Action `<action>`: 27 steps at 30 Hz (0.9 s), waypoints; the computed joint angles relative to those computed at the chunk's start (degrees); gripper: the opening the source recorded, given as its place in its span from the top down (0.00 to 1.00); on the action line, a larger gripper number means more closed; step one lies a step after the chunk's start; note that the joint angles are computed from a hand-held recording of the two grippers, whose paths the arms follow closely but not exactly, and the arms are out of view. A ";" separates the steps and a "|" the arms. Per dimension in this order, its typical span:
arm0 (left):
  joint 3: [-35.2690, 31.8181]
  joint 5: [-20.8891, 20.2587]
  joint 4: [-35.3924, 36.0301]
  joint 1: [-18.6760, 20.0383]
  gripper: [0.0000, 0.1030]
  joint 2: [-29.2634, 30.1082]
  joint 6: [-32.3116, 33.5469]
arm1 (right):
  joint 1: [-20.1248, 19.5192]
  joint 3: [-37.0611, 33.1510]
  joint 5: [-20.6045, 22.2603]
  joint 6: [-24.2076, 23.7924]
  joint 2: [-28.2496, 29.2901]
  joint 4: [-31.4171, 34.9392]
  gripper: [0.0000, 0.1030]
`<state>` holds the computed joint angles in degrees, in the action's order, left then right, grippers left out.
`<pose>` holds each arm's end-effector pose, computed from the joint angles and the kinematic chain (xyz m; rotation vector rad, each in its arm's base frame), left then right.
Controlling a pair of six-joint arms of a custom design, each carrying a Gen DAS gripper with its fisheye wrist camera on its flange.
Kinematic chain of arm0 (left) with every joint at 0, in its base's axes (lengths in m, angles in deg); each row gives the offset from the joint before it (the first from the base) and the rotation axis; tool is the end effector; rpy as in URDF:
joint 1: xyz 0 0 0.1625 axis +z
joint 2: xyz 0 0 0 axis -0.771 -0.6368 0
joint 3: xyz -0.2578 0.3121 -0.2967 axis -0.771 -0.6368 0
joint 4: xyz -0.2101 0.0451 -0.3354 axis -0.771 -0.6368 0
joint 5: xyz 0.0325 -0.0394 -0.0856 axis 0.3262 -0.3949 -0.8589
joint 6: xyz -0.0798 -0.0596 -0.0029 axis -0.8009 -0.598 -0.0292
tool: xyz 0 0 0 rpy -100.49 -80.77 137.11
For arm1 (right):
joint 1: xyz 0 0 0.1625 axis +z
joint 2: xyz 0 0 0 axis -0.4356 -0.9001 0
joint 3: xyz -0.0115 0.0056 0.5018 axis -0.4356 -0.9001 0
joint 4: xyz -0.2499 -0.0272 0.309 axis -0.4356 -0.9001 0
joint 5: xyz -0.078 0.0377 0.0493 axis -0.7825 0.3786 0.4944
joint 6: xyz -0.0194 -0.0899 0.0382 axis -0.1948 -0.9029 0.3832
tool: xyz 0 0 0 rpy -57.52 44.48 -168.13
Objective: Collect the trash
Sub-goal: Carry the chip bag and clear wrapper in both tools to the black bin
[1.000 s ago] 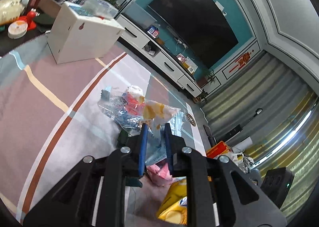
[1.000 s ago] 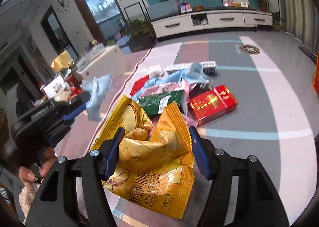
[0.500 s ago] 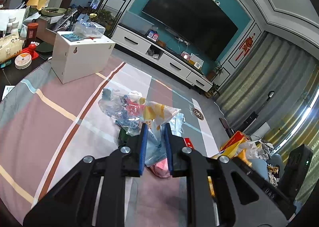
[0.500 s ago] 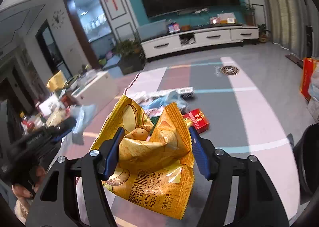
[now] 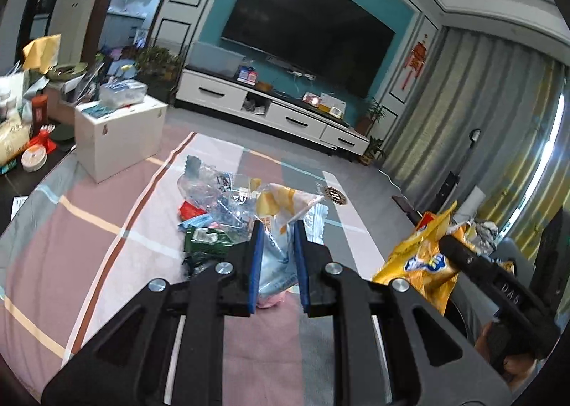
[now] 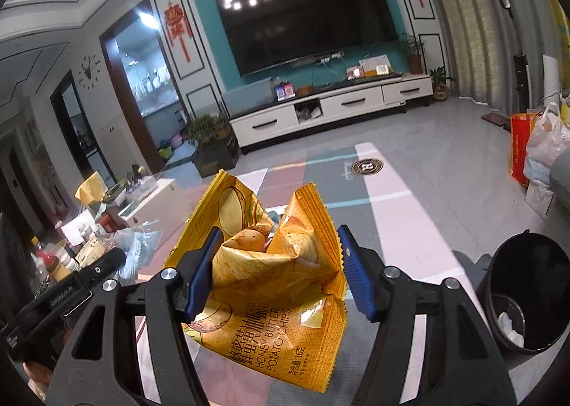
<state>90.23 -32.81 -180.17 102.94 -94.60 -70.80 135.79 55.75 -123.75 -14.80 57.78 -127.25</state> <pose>-0.1574 -0.5664 0.3358 -0.0893 2.1276 -1.5687 0.3759 -0.6825 0.0972 0.9548 -2.6197 1.1022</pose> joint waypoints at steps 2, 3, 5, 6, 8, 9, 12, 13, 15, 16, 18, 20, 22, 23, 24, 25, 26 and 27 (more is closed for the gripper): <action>-0.28 -0.20 0.54 -0.59 0.82 0.63 0.47 | -0.14 0.80 0.02 -0.07 -0.63 -1.55 0.38; -0.48 -0.08 0.72 -0.83 0.82 1.00 0.84 | -0.26 1.12 0.11 0.01 -0.90 -2.32 0.38; -1.14 0.61 0.75 -1.54 0.82 2.09 2.13 | -0.59 1.98 0.20 0.35 -1.61 -3.97 0.38; -1.48 0.48 0.98 -1.82 0.82 2.65 2.65 | -0.77 2.21 0.24 0.52 -1.89 -4.56 0.38; -1.92 -0.19 2.10 -2.02 0.82 3.18 2.58 | -1.07 2.58 0.22 0.87 -2.28 -5.60 0.38; -2.06 -0.56 2.56 -2.16 0.82 3.49 2.54 | -1.27 2.69 0.13 1.12 -2.47 -6.10 0.38; -3.35 -1.02 3.31 -2.78 0.82 5.25 3.67 | -1.68 2.91 -0.95 2.06 -2.73 -8.00 0.38; -3.70 -1.21 3.62 -2.89 0.82 5.63 3.90 | -1.87 3.13 -1.15 2.42 -2.97 -8.62 0.38; -4.42 -2.08 4.78 -3.09 0.82 6.41 3.73 | -2.33 3.55 -1.39 3.20 -3.43 -9.68 0.38; -4.95 -2.82 5.87 -3.20 0.82 6.91 3.41 | -2.54 3.80 -1.42 3.58 -3.64 -10.21 0.38; -5.75 -3.74 7.01 -3.28 0.82 7.58 3.50 | -3.03 4.20 -1.76 4.61 -4.09 -11.52 0.38; -6.94 -4.45 7.96 -3.50 0.82 8.63 4.02 | -3.34 4.81 -2.63 5.61 -4.40 -13.51 0.38; -8.06 -5.93 9.18 -3.49 0.82 9.51 4.20 | -3.88 6.02 -3.09 6.52 -5.08 -16.18 0.38; -8.92 -6.73 10.02 -3.61 0.82 10.15 4.07 | -4.13 6.50 -3.60 6.95 -5.36 -17.67 0.38; -9.40 -7.60 10.54 -3.57 0.82 10.53 4.19 | -4.39 7.03 -4.27 7.39 -5.66 -19.12 0.38; -9.70 -8.06 10.81 -3.62 0.82 10.93 4.25 | -4.52 7.26 -4.97 7.82 -5.76 -20.35 0.38; -10.09 -8.72 11.11 -3.61 0.82 11.41 4.50 | -4.69 7.36 -5.56 8.22 -5.87 -21.27 0.38; -10.53 -9.37 11.43 -3.59 0.82 11.86 4.79 | -4.88 7.59 -6.39 8.69 -6.00 -22.36 0.38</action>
<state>79.70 -42.18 -168.74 99.35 -82.75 -66.02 130.92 63.34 -130.15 -6.11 51.78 -149.61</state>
